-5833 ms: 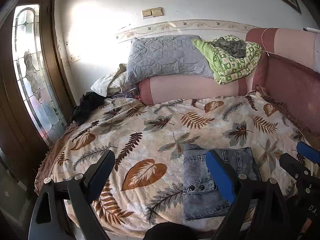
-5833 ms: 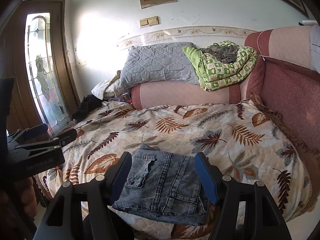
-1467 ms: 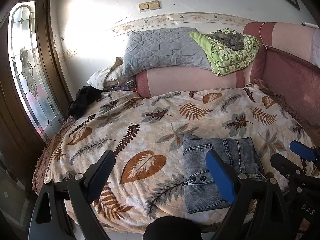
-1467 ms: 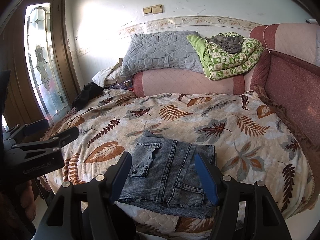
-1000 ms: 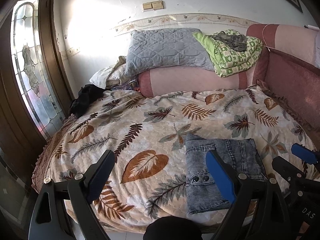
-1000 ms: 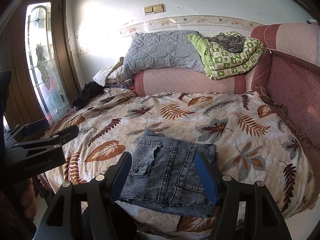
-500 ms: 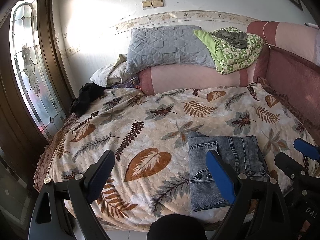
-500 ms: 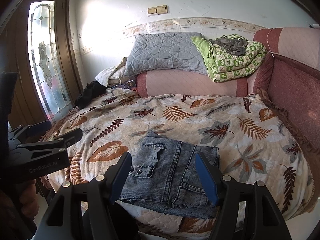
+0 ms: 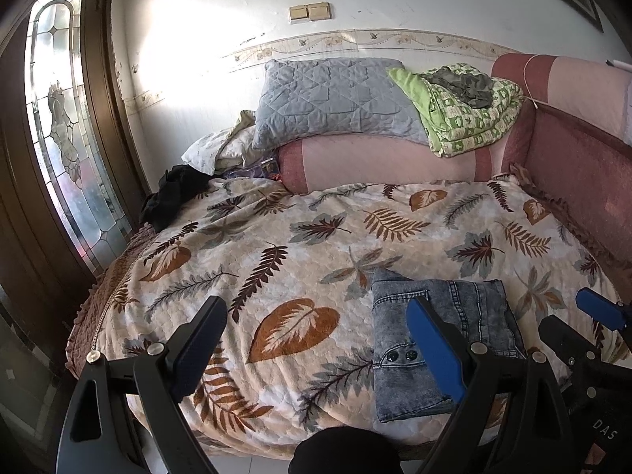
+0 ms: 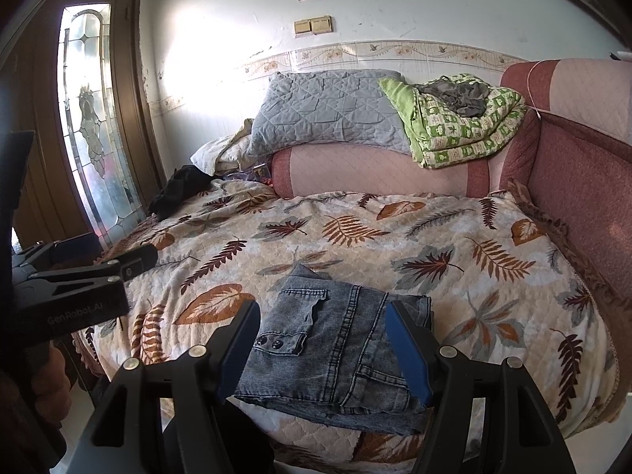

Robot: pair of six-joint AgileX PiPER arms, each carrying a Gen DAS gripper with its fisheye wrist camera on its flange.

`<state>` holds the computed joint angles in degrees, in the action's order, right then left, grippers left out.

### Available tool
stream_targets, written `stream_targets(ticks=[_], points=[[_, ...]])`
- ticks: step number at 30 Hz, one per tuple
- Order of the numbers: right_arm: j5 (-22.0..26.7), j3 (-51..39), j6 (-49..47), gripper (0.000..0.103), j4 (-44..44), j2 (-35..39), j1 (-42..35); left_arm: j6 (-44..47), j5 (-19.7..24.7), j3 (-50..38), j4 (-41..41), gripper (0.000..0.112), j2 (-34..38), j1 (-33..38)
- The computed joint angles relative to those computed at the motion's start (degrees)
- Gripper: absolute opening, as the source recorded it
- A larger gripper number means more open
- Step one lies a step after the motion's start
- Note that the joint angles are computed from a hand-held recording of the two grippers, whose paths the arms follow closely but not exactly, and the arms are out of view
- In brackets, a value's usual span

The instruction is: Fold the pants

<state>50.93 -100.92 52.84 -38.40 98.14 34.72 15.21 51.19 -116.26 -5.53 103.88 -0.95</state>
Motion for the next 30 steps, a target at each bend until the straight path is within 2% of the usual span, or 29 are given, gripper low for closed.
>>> stream_targets(ticks=[8, 21, 30], points=[[-0.7, 1.3, 0.6, 0.069, 0.0, -0.7, -0.5, -0.3, -0.2, 0.0, 0.5, 0.092, 0.1, -0.4], [-1.3, 2.4, 1.0, 0.069, -0.2, -1.4, -0.8, 2.0, -3.2, 2.9, -1.5, 0.092, -2.4, -1.0], [-1.2, 2.5, 2.4, 0.069, -1.8, -1.6, -0.3, 3.7, -2.1, 2.3, -4.3, 0.092, -2.0, -0.2]])
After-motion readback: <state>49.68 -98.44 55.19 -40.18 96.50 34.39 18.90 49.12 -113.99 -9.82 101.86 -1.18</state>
